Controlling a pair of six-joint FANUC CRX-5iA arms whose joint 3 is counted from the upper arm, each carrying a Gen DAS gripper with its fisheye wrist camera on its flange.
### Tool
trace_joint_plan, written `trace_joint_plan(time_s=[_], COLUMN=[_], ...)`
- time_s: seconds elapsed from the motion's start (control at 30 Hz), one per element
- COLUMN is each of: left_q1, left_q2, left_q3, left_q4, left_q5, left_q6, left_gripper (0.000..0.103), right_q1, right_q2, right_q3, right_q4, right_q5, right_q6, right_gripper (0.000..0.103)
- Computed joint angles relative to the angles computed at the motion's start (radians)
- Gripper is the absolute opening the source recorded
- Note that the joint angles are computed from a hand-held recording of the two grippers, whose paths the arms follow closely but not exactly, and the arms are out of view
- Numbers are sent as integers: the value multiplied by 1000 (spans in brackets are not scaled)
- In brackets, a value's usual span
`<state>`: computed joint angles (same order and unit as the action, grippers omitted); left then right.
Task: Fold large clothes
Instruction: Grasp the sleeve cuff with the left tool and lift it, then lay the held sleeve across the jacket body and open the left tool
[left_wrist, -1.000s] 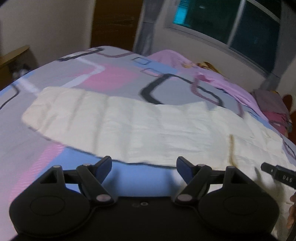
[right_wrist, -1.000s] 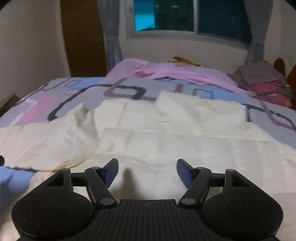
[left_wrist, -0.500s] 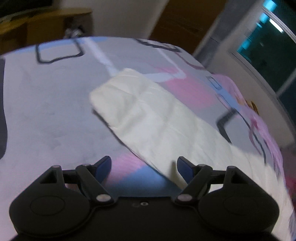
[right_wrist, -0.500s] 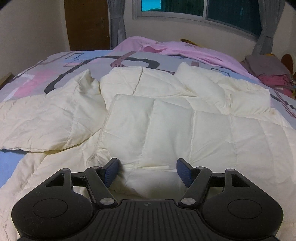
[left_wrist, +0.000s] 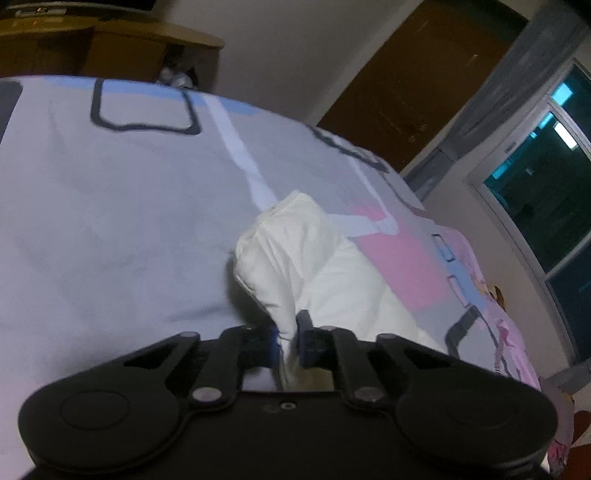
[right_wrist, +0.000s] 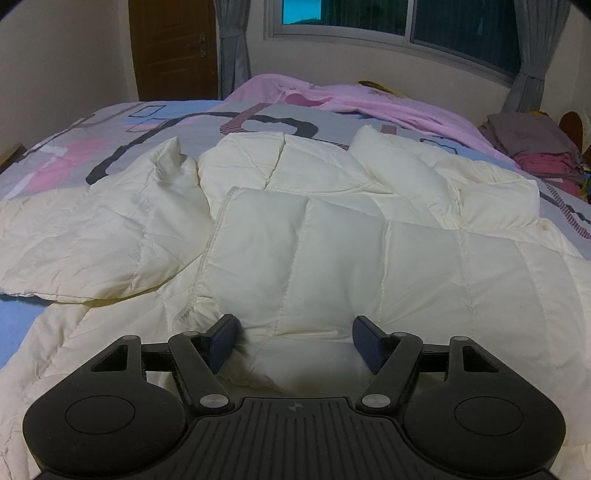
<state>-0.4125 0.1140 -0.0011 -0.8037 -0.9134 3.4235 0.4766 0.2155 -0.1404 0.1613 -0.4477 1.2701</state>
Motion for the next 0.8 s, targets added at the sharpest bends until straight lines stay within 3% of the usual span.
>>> trace_joint_plan(time_s=[0.1,0.2,0.43,0.57,0.63,0.73,0.8], left_q1=[-45,-90,-161,-153,-151,-148,-157], left_q2=[-5,-13,50,149,215,316,383], left_q3=[36,73,213,300,344,389,422], left_q4=[-70,-120,-114,92,239,497,652], left_q5=[-17,15,224,411,486,552,545], left_q6=[-41,-104,-320,-569,-753,-1030,-1199], left_gripper=[7,7,7,7,7,7,7], right_q1=[-21,-28,-83,-124,-145,-179,-204], right_q2=[-7,-32,-82,-122,-143,-177,-195], right_q3=[34,15,27,1,-18,-52,-69], right_q4=[-106,-96,-200,-195,-178,-149,-144], right_q5=[-17,16,-4,-12,-15,-12,-16], right_q6=[88,65,82,41,20,-12,-20], right_gripper=[69,69,69,69,69,69,69])
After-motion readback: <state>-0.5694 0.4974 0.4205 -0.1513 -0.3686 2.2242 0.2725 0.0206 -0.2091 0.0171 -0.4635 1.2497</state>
